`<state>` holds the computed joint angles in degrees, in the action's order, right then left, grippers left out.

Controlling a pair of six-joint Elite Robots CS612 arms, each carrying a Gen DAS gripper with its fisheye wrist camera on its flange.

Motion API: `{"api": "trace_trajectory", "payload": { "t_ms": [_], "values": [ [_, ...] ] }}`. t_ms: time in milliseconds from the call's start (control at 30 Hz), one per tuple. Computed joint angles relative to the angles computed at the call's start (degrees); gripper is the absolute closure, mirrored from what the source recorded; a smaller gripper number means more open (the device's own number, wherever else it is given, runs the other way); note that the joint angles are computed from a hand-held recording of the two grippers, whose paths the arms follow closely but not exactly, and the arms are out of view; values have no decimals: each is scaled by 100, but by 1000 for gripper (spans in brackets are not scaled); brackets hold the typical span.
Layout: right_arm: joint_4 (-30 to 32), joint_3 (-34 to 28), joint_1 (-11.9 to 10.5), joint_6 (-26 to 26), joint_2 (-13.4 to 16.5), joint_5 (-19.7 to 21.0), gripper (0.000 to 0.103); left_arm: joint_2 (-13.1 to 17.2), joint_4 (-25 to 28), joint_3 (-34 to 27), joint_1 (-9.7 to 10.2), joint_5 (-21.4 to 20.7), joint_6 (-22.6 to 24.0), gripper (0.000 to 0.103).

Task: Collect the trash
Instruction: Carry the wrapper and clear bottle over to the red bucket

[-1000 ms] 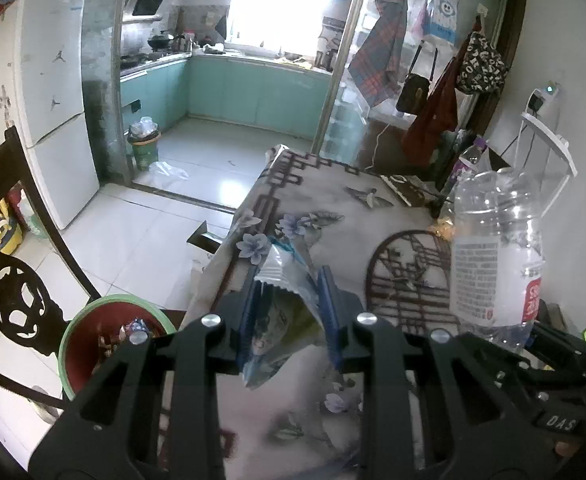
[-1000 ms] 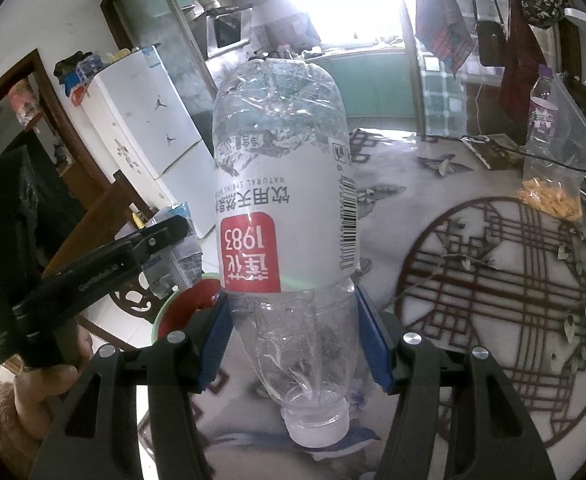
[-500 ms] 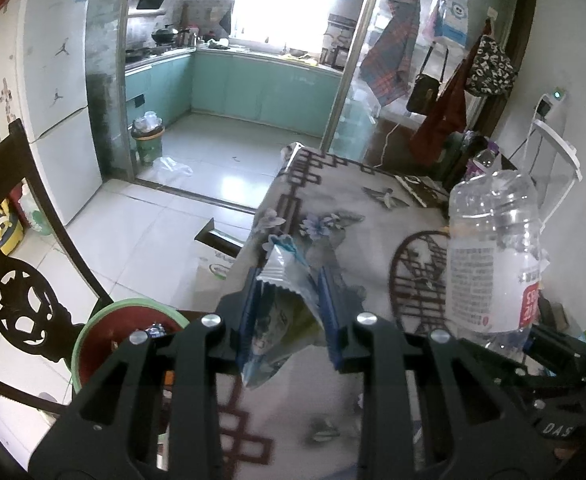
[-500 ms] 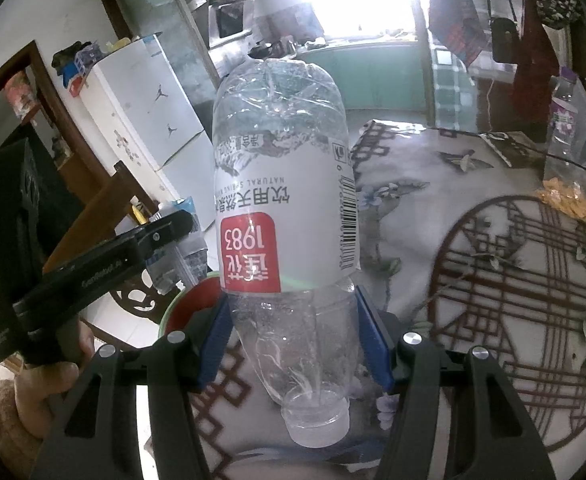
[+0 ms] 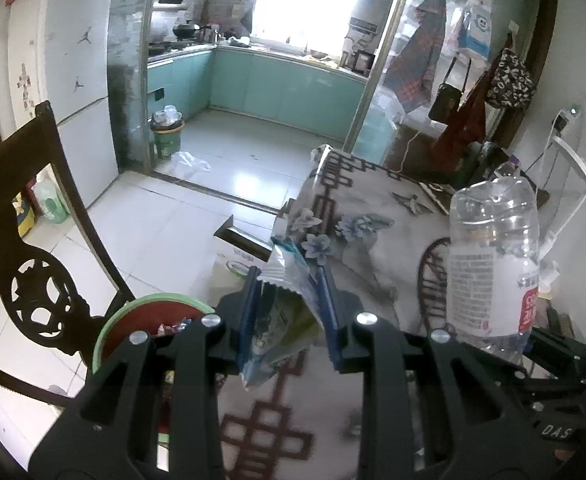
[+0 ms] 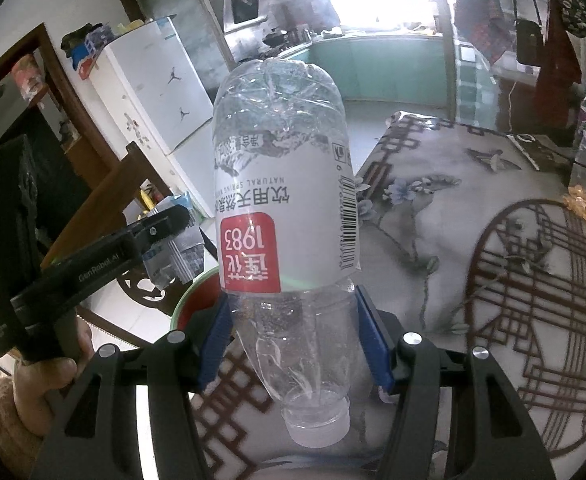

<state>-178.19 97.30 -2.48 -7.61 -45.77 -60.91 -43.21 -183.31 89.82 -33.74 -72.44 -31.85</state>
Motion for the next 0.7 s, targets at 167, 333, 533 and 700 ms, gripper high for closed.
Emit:
{"api": "trace_trajectory", "payload": {
  "t_ms": [167, 333, 533, 700],
  "values": [
    [102, -63, 78, -60, 24, -20, 47, -28, 6, 70, 61, 17, -40, 76],
    [248, -137, 146, -109, 60, -35, 47, -54, 27, 136, 104, 50, -126, 76],
    [466, -243, 237, -199, 114, -33, 47, -80, 16, 222, 161, 84, -221, 76],
    [597, -322, 317, -278, 155, -26, 47, -96, 14, 283, 217, 122, -282, 76]
  ]
}}
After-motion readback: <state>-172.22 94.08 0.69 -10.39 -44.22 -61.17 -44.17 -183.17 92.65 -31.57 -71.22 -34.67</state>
